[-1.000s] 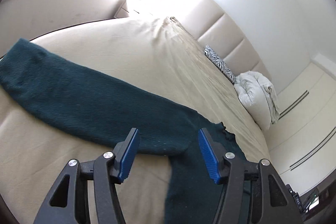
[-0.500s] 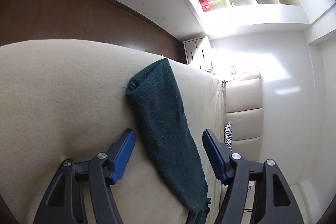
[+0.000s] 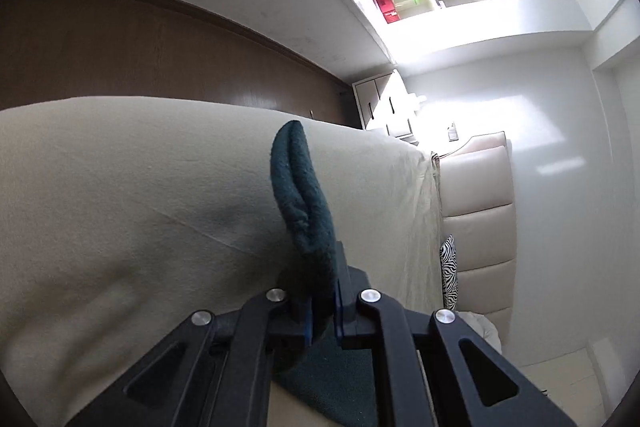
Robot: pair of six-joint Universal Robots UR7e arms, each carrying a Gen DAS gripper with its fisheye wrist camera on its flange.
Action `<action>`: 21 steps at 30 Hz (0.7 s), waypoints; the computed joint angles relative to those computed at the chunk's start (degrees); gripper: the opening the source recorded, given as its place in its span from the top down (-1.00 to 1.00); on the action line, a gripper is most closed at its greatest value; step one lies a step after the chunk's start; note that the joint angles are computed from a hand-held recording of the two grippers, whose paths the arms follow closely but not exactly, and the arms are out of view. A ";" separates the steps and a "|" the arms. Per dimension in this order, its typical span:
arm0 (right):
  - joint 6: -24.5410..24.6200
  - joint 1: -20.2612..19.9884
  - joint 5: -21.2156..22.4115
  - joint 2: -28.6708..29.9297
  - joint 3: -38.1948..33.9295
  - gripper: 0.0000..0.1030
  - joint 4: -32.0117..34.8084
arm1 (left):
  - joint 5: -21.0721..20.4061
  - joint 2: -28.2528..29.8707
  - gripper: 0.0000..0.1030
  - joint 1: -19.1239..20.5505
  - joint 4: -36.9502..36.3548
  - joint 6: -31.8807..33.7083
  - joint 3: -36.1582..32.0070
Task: Fold small clothes
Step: 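Lift the other sleeve with the left gripper and lay it across the body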
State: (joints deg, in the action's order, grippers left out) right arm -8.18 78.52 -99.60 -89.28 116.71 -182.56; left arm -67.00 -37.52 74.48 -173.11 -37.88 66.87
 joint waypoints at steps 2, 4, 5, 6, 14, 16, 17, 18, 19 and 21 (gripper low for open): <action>1.05 -1.78 1.24 -0.95 0.77 -0.59 0.19 | 1.34 1.74 0.84 -2.97 3.25 6.30 -3.19; 1.62 -3.56 2.50 -1.99 1.79 -0.59 -0.26 | 3.13 4.82 0.85 -6.22 6.31 13.33 -7.54; 1.80 -4.53 3.25 -2.68 2.37 -0.59 -0.50 | 3.76 6.62 0.84 -7.93 7.98 16.89 -9.80; 2.02 -5.46 3.81 -3.37 2.90 -0.59 -0.72 | 4.23 8.59 0.85 -9.64 9.69 20.43 -12.06; 3.90 -14.60 8.78 -10.46 7.48 -0.59 -1.36 | 4.74 26.57 0.84 -21.26 23.14 40.34 -28.89; 4.59 -16.93 10.28 -11.86 8.31 -0.59 -1.23 | 4.85 31.65 0.84 -22.90 26.44 41.90 -34.41; 4.76 -17.98 11.04 -12.44 8.67 -0.59 -1.18 | 4.76 33.71 0.83 -23.44 27.63 41.85 -36.36; 4.83 -18.83 11.60 -12.95 9.06 -0.59 -1.22 | 4.87 34.56 0.83 -23.95 28.60 41.20 -36.12; 4.82 -19.60 12.07 -13.31 9.31 -0.59 -1.21 | 4.66 36.52 0.79 -24.24 30.20 41.21 -38.27; 5.03 -20.79 12.68 -13.82 9.65 -0.59 -1.09 | 5.32 39.47 0.46 -24.56 34.74 41.49 -41.57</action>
State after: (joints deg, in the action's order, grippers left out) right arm -3.15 57.73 -86.93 -103.11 126.36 -183.65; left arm -61.68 1.95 49.92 -138.37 3.61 25.30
